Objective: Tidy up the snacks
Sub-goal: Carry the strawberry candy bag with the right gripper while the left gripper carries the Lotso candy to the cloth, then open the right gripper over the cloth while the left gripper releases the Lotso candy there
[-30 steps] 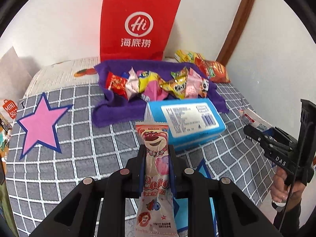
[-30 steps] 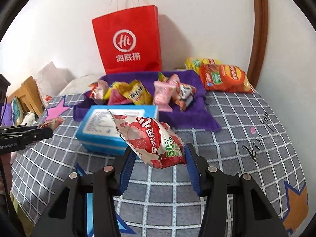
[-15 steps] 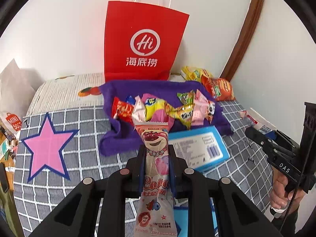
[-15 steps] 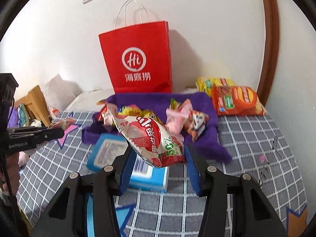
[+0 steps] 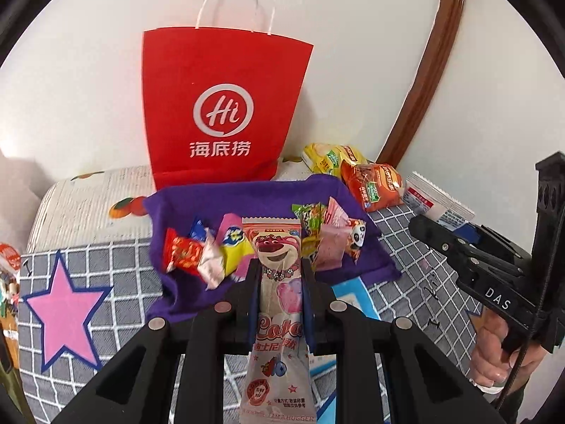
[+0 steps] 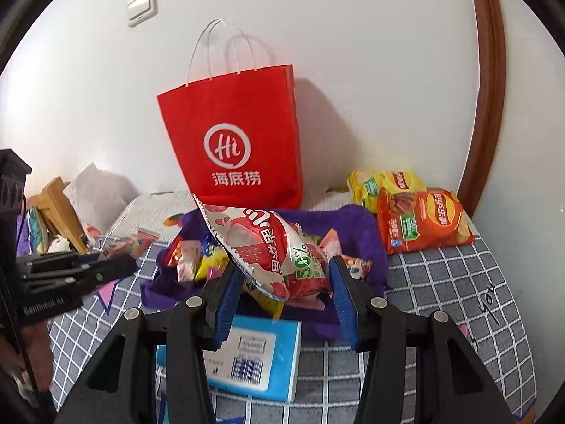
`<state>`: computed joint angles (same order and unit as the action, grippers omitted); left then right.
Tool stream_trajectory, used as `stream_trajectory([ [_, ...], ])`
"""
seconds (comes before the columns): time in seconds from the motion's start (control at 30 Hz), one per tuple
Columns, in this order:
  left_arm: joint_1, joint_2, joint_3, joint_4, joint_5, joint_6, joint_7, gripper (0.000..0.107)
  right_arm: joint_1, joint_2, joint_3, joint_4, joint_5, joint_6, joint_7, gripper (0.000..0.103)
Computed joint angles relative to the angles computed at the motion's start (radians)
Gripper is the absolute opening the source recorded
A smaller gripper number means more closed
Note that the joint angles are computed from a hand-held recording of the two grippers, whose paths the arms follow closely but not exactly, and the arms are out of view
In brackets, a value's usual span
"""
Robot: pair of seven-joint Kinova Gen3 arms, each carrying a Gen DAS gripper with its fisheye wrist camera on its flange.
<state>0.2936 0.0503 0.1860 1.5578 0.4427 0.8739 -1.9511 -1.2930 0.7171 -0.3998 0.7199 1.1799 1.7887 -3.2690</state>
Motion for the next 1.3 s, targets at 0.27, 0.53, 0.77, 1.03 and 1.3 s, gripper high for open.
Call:
stream_trajectory([
  [0.27,0.031,0.070,0.017,-0.070,-0.074,-0.015,0.072,0.019,0.045,-0.051,0.085,0.086,-0.078,-0.118,0.000,0.049],
  [0.53,0.030,0.156,0.026,-0.133,-0.073,-0.033,0.111,0.019,0.089,-0.090,0.176,0.108,-0.134,-0.256,0.049,0.049],
  [0.77,0.031,0.201,0.026,-0.149,-0.114,-0.076,0.151,0.019,0.120,-0.084,0.243,0.133,-0.203,-0.373,0.108,0.049],
  [1.03,0.009,0.241,0.021,-0.179,-0.133,-0.045,0.177,0.019,0.163,-0.092,0.302,0.211,-0.331,-0.511,0.156,0.045],
  [1.3,0.019,0.257,0.020,-0.188,-0.152,-0.038,0.193,0.019,0.167,-0.093,0.361,0.236,-0.447,-0.564,0.210,0.044],
])
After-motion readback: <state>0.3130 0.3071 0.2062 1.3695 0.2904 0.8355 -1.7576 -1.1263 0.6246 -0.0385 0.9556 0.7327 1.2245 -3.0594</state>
